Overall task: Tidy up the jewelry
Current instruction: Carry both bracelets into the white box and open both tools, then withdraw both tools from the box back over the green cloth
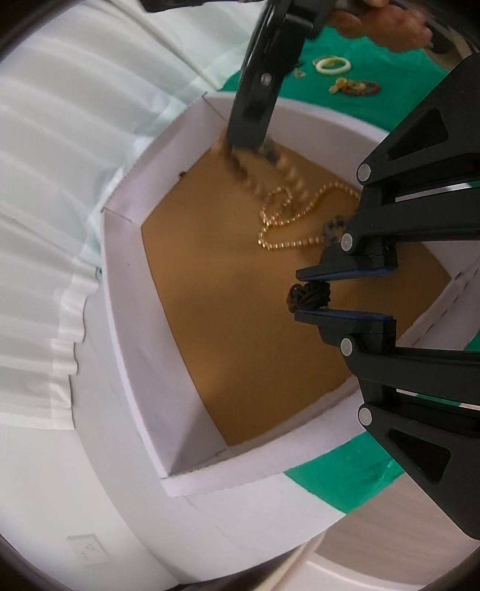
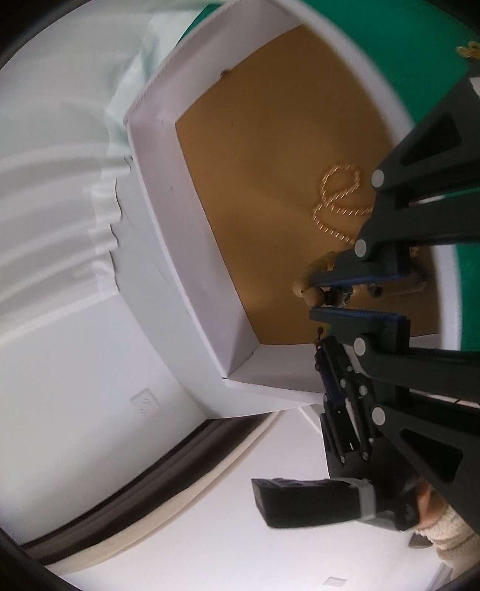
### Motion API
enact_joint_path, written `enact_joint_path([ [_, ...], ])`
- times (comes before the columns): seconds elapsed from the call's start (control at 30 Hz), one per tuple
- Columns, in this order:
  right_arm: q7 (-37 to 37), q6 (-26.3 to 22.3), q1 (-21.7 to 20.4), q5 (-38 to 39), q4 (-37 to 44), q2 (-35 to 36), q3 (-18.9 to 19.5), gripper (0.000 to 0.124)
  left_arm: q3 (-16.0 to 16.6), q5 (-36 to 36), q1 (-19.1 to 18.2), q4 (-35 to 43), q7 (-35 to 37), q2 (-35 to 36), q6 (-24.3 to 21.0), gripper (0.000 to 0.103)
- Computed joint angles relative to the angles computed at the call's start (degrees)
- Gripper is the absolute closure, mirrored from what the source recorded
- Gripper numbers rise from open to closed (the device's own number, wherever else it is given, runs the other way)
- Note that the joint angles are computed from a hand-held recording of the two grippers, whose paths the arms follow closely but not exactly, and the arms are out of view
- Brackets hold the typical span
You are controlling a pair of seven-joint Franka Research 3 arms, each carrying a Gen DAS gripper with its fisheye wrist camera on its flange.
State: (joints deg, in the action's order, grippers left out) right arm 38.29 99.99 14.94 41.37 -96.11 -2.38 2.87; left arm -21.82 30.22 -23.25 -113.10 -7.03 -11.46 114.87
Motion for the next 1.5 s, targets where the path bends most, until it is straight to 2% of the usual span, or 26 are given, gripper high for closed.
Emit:
enact_joint_path([
  [0.07,0.53,1.37,0.77,-0.57,-1.07,-0.22,0.82,0.109,-0.17,-0.24,-0.10,0.57,-0.01,0.51,-1.32,0.089],
  [0.13,2.05,2.01,1.26,-1.22,-1.43,-0.39,1.14,0.103,-0.49,-0.05,-0.33,1.18,-0.49,0.74,-2.94,0.082],
  [0.17,2.50,2.27,1.36,-0.84,-1.68,-0.59,1.10,0.089,-0.69,0.03,-0.55,1.56,-0.68,0.71,-3.79,0.066],
  [0.2,2.47,2.34,1.27,-0.19,-2.01,-0.99,0.83,0.080,-1.05,0.62,-0.75,1.97,-1.24,0.86,-4.77,0.055],
  [0.23,2.16,2.33,1.07,0.29,-2.26,-1.43,0.47,0.080,-1.37,1.57,-0.96,2.29,-1.72,1.02,-5.22,0.053],
  [0.3,0.95,3.38,0.60,0.39,-3.37,-3.04,-0.16,0.080,-2.46,3.41,-1.77,5.47,-1.10,3.39,-8.79,0.038],
  [0.4,-2.20,5.49,-0.42,1.30,-6.35,-6.34,-1.68,0.080,-3.02,7.71,-3.63,9.48,0.29,6.59,-11.24,0.025],
  [0.5,-5.21,5.50,-2.18,2.13,-9.61,-9.48,-4.12,0.080,-3.21,12.80,-6.04,13.91,1.63,9.91,-13.95,0.017],
  [0.6,-7.90,4.59,-4.71,1.21,-12.90,-12.48,-6.74,0.080,-2.75,17.39,-8.51,16.96,2.86,12.23,-17.06,0.013],
  [0.73,-11.62,4.62,-9.01,-2.35,-17.71,-16.20,-9.88,0.076,-1.12,18.22,-9.68,17.67,4.83,12.98,-16.76,0.012],
  [0.83,-12.43,6.11,-12.88,-6.93,-21.36,-18.42,-11.60,0.063,-0.15,17.33,-9.50,17.55,6.51,13.95,-14.35,0.012],
  [0.9,-12.06,7.94,-15.10,-9.71,-23.23,-19.34,-12.04,0.052,0.25,16.15,-9.69,18.95,8.68,15.85,-14.36,0.012],
  [0.97,-11.20,10.32,-17.28,-12.16,-25.03,-20.21,-12.58,0.043,0.43,16.87,-10.92,21.63,10.01,18.17,-17.82,0.012],
  [1.07,-10.45,12.52,-19.53,-14.51,-26.60,-21.04,-13.50,0.043,1.24,19.20,-12.99,24.49,10.20,20.27,-21.78,0.012],
  [1.23,-9.74,11.77,-21.48,-15.17,-25.85,-19.99,-15.15,0.043,2.49,15.30,-12.67,25.09,13.31,21.28,-20.00,0.012],
  [1.4,-10.01,11.61,-22.27,-14.08,-26.07,-20.08,-15.56,0.043,3.16,17.71,-16.23,30.90,17.80,25.80,-26.43,0.013],
  [1.5,-10.74,12.10,-22.43,-13.90,-27.09,-21.06,-15.46,0.043,3.53,16.11,-16.50,29.39,15.99,24.47,-25.01,0.013],
])
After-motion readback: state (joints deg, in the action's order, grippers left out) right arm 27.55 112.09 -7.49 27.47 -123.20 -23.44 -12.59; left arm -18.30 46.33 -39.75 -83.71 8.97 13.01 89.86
